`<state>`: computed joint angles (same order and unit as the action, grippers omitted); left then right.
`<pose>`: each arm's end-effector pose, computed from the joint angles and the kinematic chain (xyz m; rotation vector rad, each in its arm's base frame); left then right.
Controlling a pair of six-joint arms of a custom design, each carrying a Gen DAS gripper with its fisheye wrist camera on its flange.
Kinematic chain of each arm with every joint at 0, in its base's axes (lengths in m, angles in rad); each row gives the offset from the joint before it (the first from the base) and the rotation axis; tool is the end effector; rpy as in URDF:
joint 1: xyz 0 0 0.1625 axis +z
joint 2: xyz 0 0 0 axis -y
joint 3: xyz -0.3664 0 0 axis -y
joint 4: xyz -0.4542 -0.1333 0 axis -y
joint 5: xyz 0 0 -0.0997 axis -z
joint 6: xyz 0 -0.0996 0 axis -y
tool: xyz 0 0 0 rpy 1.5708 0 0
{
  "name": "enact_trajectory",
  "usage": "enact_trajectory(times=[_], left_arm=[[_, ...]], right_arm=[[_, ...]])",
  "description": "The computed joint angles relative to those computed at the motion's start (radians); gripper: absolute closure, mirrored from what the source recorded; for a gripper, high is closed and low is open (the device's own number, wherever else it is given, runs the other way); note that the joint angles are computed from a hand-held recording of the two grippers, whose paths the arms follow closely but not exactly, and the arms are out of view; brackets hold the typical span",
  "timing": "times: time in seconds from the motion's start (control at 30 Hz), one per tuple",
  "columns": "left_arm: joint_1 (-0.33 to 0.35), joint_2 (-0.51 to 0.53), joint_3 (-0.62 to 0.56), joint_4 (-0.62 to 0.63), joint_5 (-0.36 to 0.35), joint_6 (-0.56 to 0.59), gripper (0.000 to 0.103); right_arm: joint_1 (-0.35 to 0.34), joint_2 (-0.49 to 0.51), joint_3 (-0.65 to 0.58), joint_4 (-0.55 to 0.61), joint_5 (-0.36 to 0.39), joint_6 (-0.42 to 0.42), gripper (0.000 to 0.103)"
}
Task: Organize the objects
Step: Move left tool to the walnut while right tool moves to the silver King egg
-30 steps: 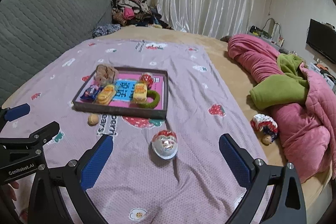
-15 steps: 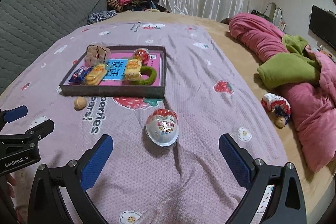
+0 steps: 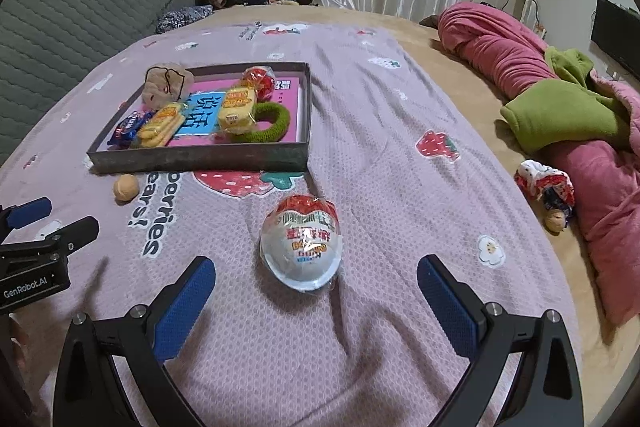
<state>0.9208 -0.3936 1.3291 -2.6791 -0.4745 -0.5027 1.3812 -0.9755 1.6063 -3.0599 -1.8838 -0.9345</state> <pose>-0.2554 -0.7027 -0.0902 0.0449 2.1585 -0.8739 -0.0329 -0.7158 0.2115 0.6939 -2.2401 0.7090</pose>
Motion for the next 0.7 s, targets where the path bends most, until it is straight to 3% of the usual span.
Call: enact_trajectory(times=[0.4, 0.63, 0.7], left_arm=[[0.068, 0.076, -0.141, -0.005, -0.038, 0.068, 0.015], [0.103, 0.109, -0.199, -0.022, -0.050, 0.103, 0.015], [0.111, 0.114, -0.206, -0.030, -0.066, 0.110, 0.015]], right_arm=[[-0.006, 0.091, -0.104, 0.037, -0.013, 0.015, 0.001], [-0.015, 0.119, -0.137, 0.061, 0.018, 0.020, 0.001], [-0.014, 0.127, -0.146, 0.065, 0.018, 0.017, 0.008]])
